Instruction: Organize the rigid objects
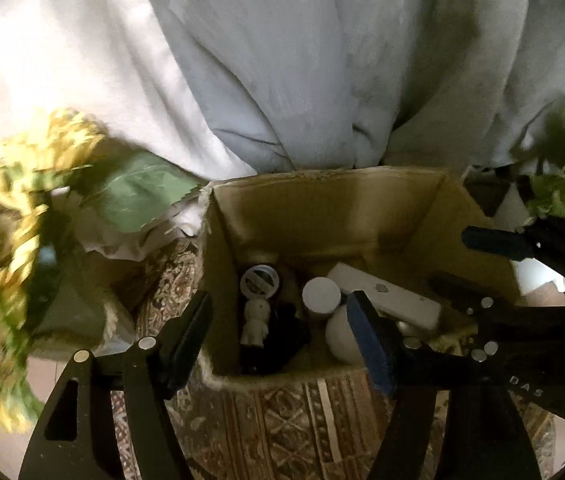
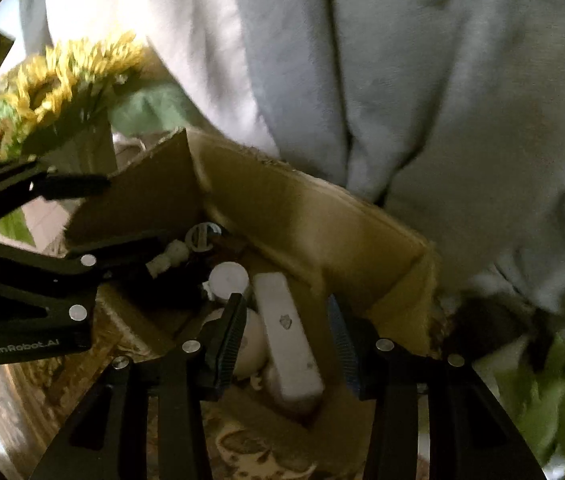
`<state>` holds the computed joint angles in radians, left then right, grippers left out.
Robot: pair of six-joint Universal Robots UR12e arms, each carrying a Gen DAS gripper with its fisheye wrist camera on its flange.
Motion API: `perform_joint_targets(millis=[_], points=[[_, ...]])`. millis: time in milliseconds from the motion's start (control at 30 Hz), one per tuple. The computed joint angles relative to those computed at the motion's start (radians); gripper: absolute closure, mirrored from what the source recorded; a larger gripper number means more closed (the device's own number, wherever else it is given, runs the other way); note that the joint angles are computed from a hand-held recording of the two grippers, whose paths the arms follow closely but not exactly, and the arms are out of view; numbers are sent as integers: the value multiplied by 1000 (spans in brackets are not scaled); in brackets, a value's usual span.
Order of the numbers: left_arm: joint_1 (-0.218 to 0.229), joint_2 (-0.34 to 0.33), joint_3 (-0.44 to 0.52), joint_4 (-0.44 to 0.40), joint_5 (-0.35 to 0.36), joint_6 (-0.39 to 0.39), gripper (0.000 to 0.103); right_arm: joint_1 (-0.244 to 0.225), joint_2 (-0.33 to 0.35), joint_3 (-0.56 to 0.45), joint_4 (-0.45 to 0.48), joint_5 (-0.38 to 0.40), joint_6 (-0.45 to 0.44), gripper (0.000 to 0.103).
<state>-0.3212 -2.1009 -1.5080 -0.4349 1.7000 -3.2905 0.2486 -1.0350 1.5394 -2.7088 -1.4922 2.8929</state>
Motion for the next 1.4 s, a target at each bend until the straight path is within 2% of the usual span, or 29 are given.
perform_joint_targets(millis=[67,267,533,700,833,967,1100,1400], points=[[-7,23,-31,31,26,-5,29,3,-21,27,-26,-18,43,58],[-25,100,-136,147,85,-1,18,23,-91,118,-133,-84,183,42],[-66,185,-268,324,201,49,5,77,-196,254,-266,-235,350,28],[-76,247,-344,379,197,47,0,101,-257,324,-295,-263,421,26],[-94,288,-399,420,231,36,0,122,-302,376,-321,-294,460,23],[-124,327,-454,454,294,32,0,156,-340,427,-360,-370,458,22],[-151,381,-511,442,303,-14,0,176,-386,481,-387,-381,473,22],[-240,482,-618,444,382,-83,0,232,-507,612,-426,-422,484,22]])
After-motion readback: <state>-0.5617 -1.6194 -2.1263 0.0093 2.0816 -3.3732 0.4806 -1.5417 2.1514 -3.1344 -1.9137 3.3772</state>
